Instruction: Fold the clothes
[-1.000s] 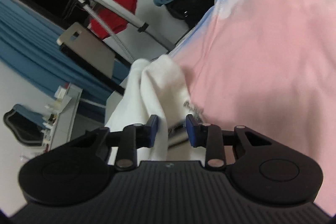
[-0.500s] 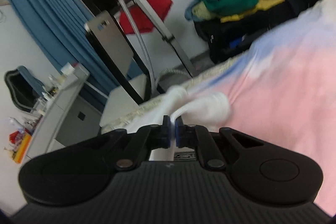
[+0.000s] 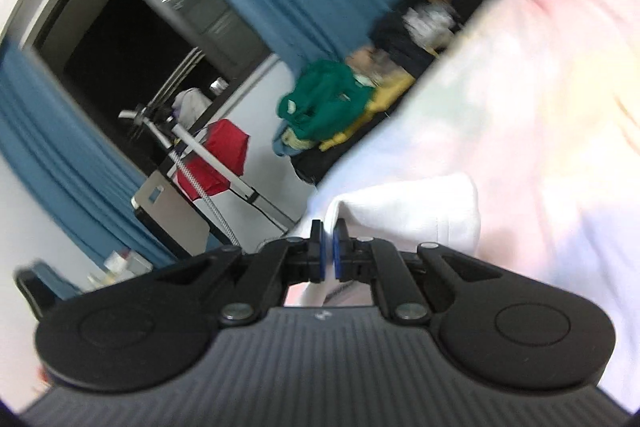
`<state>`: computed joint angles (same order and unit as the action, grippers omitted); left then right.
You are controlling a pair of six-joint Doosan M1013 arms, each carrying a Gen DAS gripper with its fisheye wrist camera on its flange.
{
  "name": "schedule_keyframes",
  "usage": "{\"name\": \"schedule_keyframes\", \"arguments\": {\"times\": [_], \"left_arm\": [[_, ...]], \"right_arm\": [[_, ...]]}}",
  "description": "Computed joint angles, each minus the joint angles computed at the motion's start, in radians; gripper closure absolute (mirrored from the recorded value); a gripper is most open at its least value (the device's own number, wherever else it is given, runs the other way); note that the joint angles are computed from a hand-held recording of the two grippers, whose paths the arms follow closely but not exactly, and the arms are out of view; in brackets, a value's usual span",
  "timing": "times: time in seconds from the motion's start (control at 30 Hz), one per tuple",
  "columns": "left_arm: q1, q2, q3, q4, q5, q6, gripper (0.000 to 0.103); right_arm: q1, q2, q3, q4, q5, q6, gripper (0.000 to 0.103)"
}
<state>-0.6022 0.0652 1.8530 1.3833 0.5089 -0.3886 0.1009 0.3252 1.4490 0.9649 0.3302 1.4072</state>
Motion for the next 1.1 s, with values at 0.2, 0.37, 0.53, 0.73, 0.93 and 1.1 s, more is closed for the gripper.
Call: {"name": "schedule_keyframes", "arguments": {"times": [0.2,0.37,0.53,0.73,0.93,1.1], "left_arm": [[0.006,-0.015,0.013,-0.077,0.038,-0.027,0.098],[-0.004,-0.018,0.010,-0.122,0.088,-0.002,0.098],[-0.010,-0.012,0.003,-0.156,0.103,0.017,0.098],[-0.013,-0.007,-0.005,-0.175,0.101,0.024,0.098],[-0.032,0.021,-0.028,-0.207,0.086,0.140,0.097],[-0.050,0.048,-0.041,-0.211,0.076,0.215,0.097]], "right_arm": [[-0.061,-0.049,0.148,0.215,0.152,-0.093,0.094],[-0.065,-0.041,0.160,0.200,0.236,0.008,0.086],[-0.075,0.006,0.143,0.264,0.295,0.095,0.057],[-0.069,0.061,0.091,0.161,0.245,0.291,0.057],[-0.066,0.080,0.066,0.050,0.121,0.354,0.059],[-0.081,0.063,0.091,0.333,0.037,-0.006,0.089]]}}
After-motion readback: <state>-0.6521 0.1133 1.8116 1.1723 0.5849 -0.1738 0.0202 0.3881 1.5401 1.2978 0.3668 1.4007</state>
